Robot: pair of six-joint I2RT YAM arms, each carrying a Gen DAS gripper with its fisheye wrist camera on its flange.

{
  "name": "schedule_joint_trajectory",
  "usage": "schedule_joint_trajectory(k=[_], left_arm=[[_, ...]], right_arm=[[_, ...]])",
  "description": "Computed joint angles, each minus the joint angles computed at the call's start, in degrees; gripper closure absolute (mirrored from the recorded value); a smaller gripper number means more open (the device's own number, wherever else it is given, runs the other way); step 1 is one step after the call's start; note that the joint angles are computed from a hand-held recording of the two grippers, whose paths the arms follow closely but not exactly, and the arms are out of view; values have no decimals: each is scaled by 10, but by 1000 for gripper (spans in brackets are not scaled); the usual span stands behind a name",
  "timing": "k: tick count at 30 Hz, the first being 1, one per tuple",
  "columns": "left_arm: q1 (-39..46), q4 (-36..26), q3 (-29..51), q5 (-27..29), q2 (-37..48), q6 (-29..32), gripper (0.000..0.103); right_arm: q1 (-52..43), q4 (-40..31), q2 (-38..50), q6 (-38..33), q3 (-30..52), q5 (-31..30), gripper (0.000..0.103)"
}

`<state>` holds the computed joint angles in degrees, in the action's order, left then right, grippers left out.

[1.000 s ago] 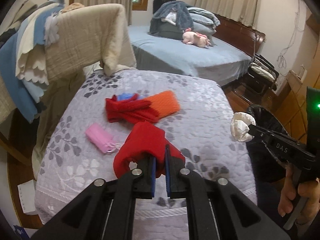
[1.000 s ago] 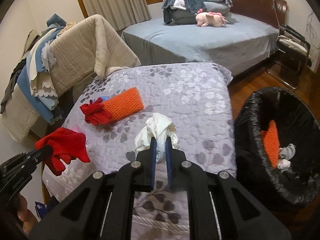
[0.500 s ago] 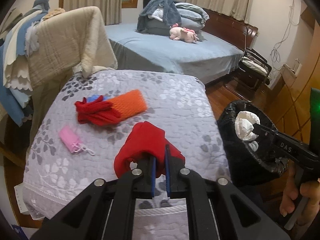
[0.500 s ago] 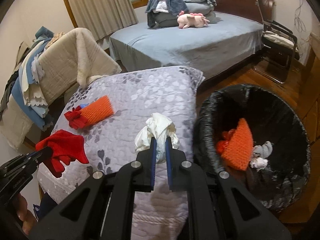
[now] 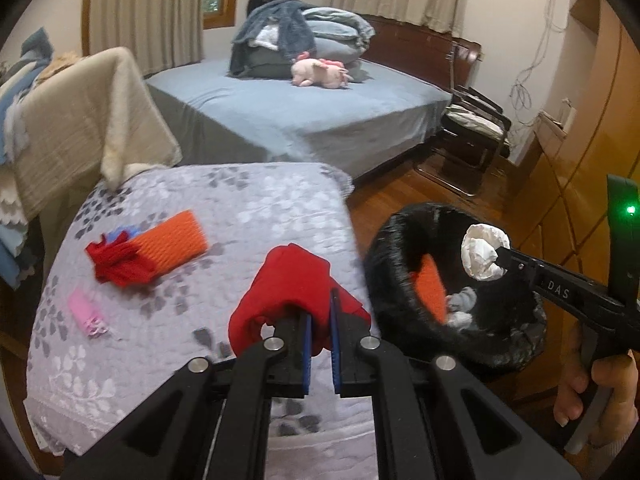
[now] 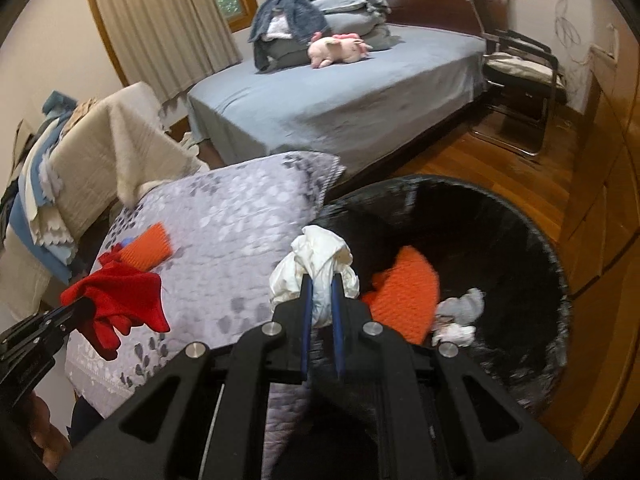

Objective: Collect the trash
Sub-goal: 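Carry the white tissue and red cloth over the bin with both tools, then open both tools over the bin to drop the tissue and red cloth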

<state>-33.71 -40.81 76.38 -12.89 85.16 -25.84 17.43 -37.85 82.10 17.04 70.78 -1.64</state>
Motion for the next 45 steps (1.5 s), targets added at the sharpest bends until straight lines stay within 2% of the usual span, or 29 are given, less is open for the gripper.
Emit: schedule_joint_trajectory(k=[4, 10, 22, 27, 28, 31, 32, 45], left_arm=[[-36, -7, 66, -18, 58, -8, 95], [-77, -18, 175, -19, 153, -12, 95], [-103, -61, 420, 22, 353, -4, 95], [-95, -80, 482, 61, 422, -4, 92], [-97, -79, 479, 59, 426, -6, 88], [-95, -66, 453, 56, 425, -2, 52], [-96, -58, 438, 49, 419, -1, 48], [-68, -20, 292, 40, 318, -1, 47]], right_arm=[[-65, -3, 2, -45, -9, -28, 94], [-133, 11, 13, -77, -28, -53, 94], [-192, 56, 71, -82, -31, -79, 94], [-206, 63, 97, -81, -25, -84, 91], [-210, 61, 104, -80, -23, -86, 89], [-214, 63, 111, -79, -25, -81, 78], [-214, 66, 111, -79, -27, -79, 75], [-208, 53, 71, -59, -43, -73, 75]])
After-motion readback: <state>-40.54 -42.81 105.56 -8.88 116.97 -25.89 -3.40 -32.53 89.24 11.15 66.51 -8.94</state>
